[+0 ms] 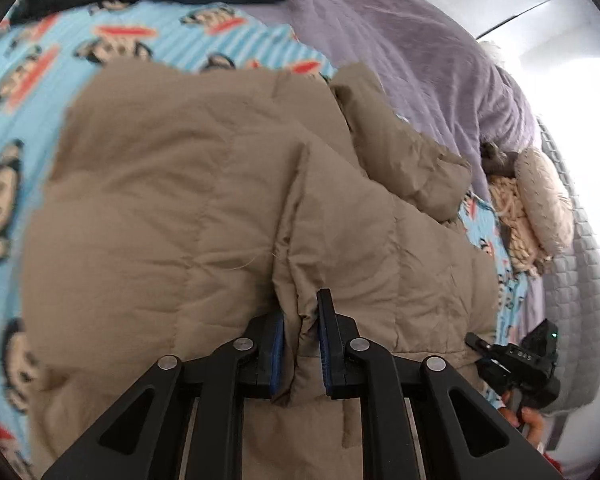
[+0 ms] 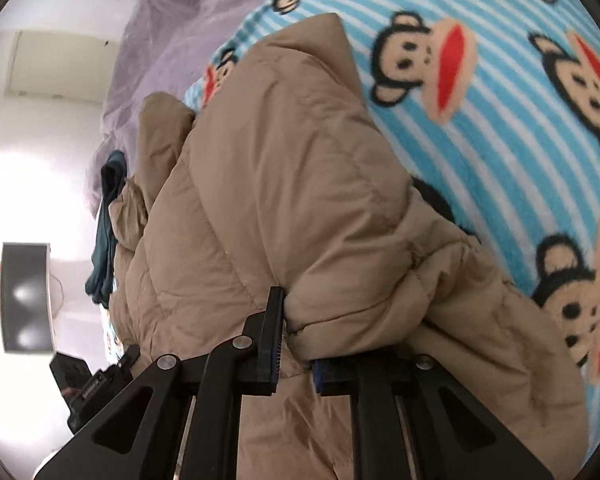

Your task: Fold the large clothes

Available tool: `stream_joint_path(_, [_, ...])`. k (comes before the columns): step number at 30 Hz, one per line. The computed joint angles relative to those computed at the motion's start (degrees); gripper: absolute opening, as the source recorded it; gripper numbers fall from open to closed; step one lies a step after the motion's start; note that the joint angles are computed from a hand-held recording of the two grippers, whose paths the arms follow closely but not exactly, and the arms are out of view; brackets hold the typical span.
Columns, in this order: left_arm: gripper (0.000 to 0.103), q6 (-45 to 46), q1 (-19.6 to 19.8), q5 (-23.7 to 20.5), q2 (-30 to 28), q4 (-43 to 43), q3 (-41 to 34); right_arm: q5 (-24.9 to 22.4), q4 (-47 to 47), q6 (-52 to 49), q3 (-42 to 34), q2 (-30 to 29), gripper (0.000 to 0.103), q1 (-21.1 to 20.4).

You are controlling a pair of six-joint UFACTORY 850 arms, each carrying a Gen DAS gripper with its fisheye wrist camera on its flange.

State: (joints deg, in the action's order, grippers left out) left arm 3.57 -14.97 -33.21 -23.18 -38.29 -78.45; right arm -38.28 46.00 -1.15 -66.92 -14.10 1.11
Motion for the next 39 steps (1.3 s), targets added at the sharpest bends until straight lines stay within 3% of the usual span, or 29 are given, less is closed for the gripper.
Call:
stream_joint_path(4, [0.017, -6.8, -0.11, 1.62, 3.2, 9.86, 0.59, -0.31, -3.18, 0.63, -0.61, 0.11, 0.013, 0.13])
stream_joint_path(7, [0.017, -4.59, 0.43, 0.93, 4.11, 9.77, -0.23, -0.74, -3.77, -0.16, -0.33, 0.57, 0.013, -0.46])
stream_joint_path(11, [0.017, -0.54, -1.6, -0.02, 1.62, 8.87, -4.44, -0.66, -4.48, -0.86, -0.36, 0.54, 0.013, -0.46])
stream_joint_path(17, [0.017, -18.48, -5.87, -1.74, -5.75, 31.44, -10.93, -1.73, -7.27, 0.07, -1.63, 0.01, 0.014, 0.14])
stream_joint_path(21, [0.017, -13.06, -4.18, 0.44, -6.47, 24.55, -8.16, -9.15, -6.63, -4.37, -4.01, 0.12, 0.02, -0.41])
stream_joint_path(23, [0.017, -10.73, -3.62, 1.29, -6.23, 21.86, -7.25, -11.22, -1.81, -11.32, -3.88, 1.93, 0.04, -1.74])
stream_joint_path(24, [0.017, -10.46, -3.55, 1.44, -6.26, 21.55, -7.08, -11.29, 0.47, -13.77, -3.63, 2.72, 0.061, -2.47])
stream_joint_path(25, [0.017, -10.58, -3.54, 1.37, -6.33, 21.71, -7.14, -10.1, 3.44, -16.37, -3.07, 3.95, 0.069, -3.57])
stream_joint_path(29, [0.017, -11.97, -4.03, 1.03, -6.54, 24.42, -7.44, -3.7, 8.34, -15.64, -3.08, 3.76, 0.069, -7.65])
stream_joint_path(32, [0.017, -12.72, -4.36, 0.75, -6.82, 25.09, -7.99, -3.33, 7.69, -8.65, -5.41, -1.54, 0.069, -9.51])
stream_joint_path(34, [0.017, -12.77, -4.35, 0.4, -6.94, 25.19, -8.3, -5.88, 11.9, -9.36, -7.09, -5.72, 0.067, -10.44])
stream_joint_path(35, [0.017, -12.99, -4.39, 0.25, -6.95, 25.47, -8.39, -8.13, 15.36, -10.58, -7.98, -7.97, 0.062, -10.75])
stream_joint_path(37, [0.017, -14.2, -4.63, -0.26, -6.96, 27.02, -8.8, -10.83, 20.33, -13.6, -9.21, -10.32, 0.022, -10.51])
stream_joint_path(39, [0.017, -15.38, -4.94, -0.59, -7.04, 28.54, -9.11, -10.3, 19.77, -17.43, -10.82, -10.61, 0.016, -9.39])
